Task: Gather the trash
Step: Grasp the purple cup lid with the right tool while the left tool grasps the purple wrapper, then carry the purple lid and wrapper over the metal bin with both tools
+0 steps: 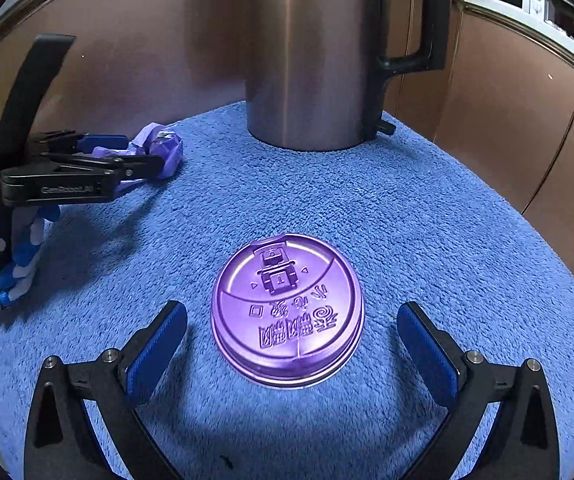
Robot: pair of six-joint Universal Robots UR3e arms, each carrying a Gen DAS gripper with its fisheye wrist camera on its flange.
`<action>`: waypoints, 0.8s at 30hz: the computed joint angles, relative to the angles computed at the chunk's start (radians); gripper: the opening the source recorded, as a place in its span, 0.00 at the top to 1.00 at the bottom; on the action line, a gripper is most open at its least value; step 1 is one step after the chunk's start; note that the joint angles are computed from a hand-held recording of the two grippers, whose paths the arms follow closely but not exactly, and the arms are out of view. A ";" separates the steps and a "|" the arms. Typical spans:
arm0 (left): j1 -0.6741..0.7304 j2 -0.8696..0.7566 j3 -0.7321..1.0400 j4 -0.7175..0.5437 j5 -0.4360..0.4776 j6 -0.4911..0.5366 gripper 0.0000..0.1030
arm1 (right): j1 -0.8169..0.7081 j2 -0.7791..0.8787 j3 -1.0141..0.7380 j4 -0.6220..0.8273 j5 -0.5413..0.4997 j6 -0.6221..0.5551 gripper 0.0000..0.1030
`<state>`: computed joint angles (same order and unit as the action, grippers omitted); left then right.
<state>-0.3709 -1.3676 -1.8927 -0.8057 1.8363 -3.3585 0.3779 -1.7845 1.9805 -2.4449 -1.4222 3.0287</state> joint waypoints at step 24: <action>-0.328 0.153 -0.036 -0.035 0.097 -0.255 0.83 | -0.122 -0.440 0.148 0.206 0.126 0.011 0.25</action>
<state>-0.6986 -1.2149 -1.9291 -0.8408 1.9333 -3.6136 0.2564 -2.2240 2.1283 -2.2384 -1.2962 3.0398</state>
